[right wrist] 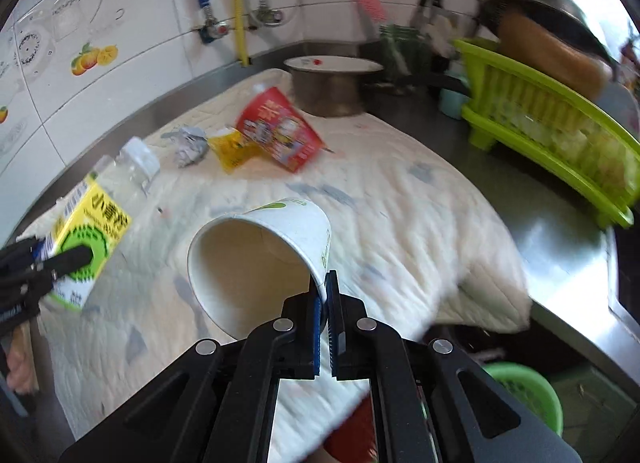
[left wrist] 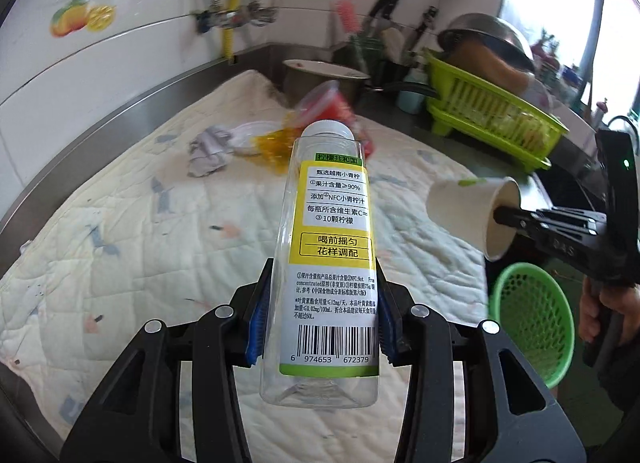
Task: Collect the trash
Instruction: 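Carry the bottle and paper cup over the green basket and release both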
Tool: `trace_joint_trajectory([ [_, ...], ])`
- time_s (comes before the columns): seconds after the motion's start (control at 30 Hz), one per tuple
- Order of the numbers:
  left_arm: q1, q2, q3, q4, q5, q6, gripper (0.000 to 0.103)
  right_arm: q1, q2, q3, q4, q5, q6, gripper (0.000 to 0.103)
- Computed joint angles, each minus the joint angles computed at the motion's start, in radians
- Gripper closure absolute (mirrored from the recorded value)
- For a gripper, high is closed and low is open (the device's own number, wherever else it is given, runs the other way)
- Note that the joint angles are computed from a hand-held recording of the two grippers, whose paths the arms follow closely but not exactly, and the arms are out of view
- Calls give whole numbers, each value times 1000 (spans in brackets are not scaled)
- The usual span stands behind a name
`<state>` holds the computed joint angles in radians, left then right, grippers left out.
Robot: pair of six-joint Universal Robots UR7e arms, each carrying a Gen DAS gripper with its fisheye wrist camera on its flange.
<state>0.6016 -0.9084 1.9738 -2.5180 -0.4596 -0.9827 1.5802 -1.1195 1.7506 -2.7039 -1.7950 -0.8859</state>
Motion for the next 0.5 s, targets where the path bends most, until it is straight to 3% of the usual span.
trace_joint_trajectory([
  [0.3, -36, 217, -175, -175, -135, 233, 60, -181, -172, 63, -27, -142, -24, 97],
  [0.5, -46, 358, -317, -198, -251, 341, 60, -279, -212, 66, -20, -198, -6, 80],
])
